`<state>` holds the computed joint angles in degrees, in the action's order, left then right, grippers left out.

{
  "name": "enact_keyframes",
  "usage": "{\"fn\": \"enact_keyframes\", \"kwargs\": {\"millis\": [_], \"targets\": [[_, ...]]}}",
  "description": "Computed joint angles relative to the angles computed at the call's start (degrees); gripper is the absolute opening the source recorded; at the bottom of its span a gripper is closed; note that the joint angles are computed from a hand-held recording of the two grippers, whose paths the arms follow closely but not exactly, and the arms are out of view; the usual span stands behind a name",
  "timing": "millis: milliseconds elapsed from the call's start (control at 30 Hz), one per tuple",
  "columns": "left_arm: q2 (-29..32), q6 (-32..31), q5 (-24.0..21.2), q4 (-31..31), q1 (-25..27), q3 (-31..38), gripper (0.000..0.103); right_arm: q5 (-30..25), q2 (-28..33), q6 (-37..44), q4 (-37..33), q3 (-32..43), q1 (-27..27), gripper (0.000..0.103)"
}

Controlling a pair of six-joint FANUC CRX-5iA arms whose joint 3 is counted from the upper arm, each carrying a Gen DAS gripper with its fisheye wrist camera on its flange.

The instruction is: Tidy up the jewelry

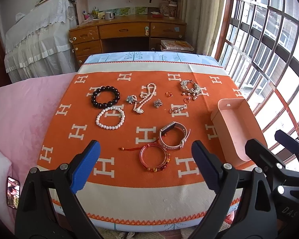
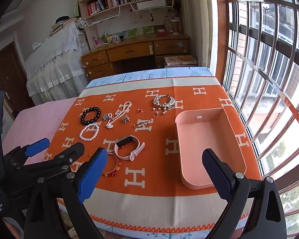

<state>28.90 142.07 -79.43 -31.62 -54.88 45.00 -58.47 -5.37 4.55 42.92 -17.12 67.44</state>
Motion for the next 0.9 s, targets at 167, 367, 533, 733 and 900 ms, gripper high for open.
{"fn": "enact_keyframes", "kwargs": {"millis": [167, 367, 533, 733, 900], "targets": [[0.11, 0.35, -0.4, 0.9, -0.2, 0.17, 0.091, -1.12, -0.51, -1.18, 0.45, -0.62, 1.13, 0.097], [0.61, 0.8, -1.6, -0.31, -1.52, 1.22, 0.091, -1.05, -1.64, -2.7, 0.84, -1.77, 1.83, 0.097], [0.65, 1.23, -2.19, -0.78, -1.9, 1.5, 0.091, -1.83, -2.16, -3.27, 1.77, -2.28, 2.54, 0.097], [1.35, 0.86, -3.23, -1.51, -2.24, 2.75, 0.091, -1.36, -2.1, -3.35, 1.66, -2.36, 2.1, 0.097], [1.72, 0.32, -3.03, -1.44, -1.9, 2.93, 0.091, -1.24, -1.98, -2.99, 0.78, -2.05, 1.67, 0.097]]}}
